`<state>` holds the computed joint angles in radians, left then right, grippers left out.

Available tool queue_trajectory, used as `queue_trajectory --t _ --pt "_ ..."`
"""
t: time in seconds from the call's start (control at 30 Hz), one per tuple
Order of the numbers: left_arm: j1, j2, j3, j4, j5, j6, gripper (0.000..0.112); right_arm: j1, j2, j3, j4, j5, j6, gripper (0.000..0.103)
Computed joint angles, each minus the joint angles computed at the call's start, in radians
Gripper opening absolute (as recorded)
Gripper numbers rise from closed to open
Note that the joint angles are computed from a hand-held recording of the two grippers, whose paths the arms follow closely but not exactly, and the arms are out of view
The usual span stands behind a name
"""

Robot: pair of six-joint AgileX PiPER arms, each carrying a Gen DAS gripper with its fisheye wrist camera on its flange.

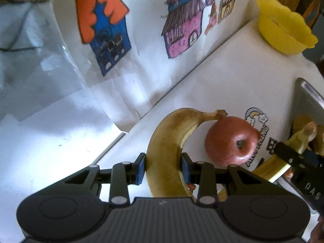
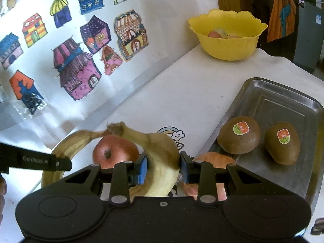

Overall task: Organize fruits
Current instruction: 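Carry both bananas onto the metal tray and open both tools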

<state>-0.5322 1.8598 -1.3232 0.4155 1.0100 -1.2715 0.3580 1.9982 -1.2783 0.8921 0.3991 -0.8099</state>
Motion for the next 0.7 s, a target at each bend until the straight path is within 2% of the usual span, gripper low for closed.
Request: queue_trajectory --t 0.33,0.53,0.7 --pt "-0.077 0.015 -0.124 0.05 0.083 -0.041 0.039 -0.067 -0.099 0.06 0.056 0.059 -0.083 0.035" --pt "-0.107 0.091 -0.301 0.049 0.129 0.023 0.039 -0.141 -0.174 0.054 -0.036 0.109 -0.005 0.035" --pt "-0.114 0.2 -0.507 0.022 0.142 0.128 0.039 -0.212 -0.211 0.04 -0.155 0.109 0.101 0.035"
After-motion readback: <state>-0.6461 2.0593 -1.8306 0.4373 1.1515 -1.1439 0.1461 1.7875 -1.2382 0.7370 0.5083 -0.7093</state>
